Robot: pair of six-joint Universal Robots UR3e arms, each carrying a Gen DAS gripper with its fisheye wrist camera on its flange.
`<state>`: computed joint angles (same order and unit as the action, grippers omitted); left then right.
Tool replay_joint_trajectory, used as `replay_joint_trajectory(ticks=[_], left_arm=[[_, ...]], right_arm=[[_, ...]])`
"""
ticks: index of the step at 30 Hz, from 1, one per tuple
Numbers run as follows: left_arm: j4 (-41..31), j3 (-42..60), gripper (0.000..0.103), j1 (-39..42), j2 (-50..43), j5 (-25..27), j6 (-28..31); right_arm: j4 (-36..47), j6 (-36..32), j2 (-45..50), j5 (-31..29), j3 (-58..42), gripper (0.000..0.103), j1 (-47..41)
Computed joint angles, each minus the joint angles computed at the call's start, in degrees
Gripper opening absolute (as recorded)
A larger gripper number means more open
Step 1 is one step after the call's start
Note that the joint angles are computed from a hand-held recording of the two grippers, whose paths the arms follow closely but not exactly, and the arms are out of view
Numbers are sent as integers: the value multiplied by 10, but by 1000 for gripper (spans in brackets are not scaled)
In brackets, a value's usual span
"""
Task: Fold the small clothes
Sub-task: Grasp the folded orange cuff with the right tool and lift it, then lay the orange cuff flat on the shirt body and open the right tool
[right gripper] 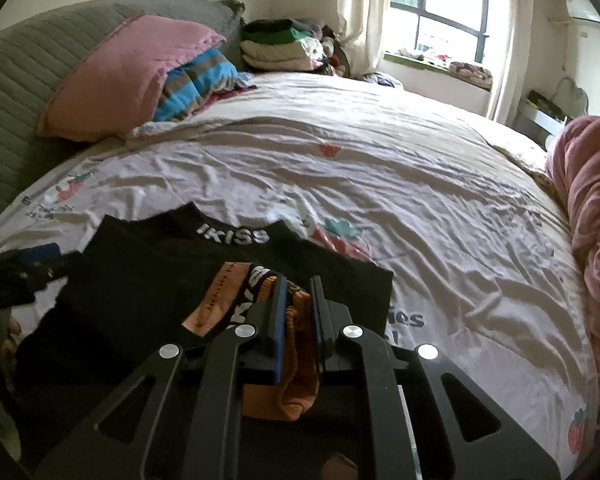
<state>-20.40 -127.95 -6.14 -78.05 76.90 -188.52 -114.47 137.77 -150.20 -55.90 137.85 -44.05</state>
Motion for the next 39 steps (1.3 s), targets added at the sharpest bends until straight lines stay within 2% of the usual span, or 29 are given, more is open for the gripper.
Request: replay_joint_trajectory(ticks=[14,17,18,21,23,24,25,29,30,31,33,37,38,39], left_arm=[[-12,-42,93,86,44,-57,6],[2,-46,93,89,42,-19,1],[1,-47,92,93,41,-23,4],[-6,-51,79,106,38,-41,12],[-6,-46,71,94,29,-38,21],[-5,-43,70,86,25,-38,27],[-2,-40,70,79,20,-37,30],[6,-39,70,68,16,-41,32],[7,-39,70,68,15,-41,32],[7,-41,70,72,19,-45,30],[0,-48,71,93,31,-66,25],[-29,-69,72,164,73,-111,23],[-36,-73,72,180,83,-117,25],[-44,-76,72,196,92,-120,26]], right_arm=[[-36,-2,19,-29,45,11,-20],[-52,3,25,-40,54,11,-19],[-51,1,26,-39,55,12,-22],[-74,9,37,-49,63,12,-18],[-123,29,53,-70,75,10,-3],[-174,45,67,-95,86,5,13],[-183,46,66,-98,88,4,10],[-115,13,56,-68,73,4,-41],[-69,-9,70,-56,56,13,-48],[-48,-15,87,-59,47,34,-45],[-70,6,107,-75,56,53,-26],[-117,46,187,-105,63,52,20],[-150,60,201,-116,73,48,34],[-165,63,198,-119,81,26,39]])
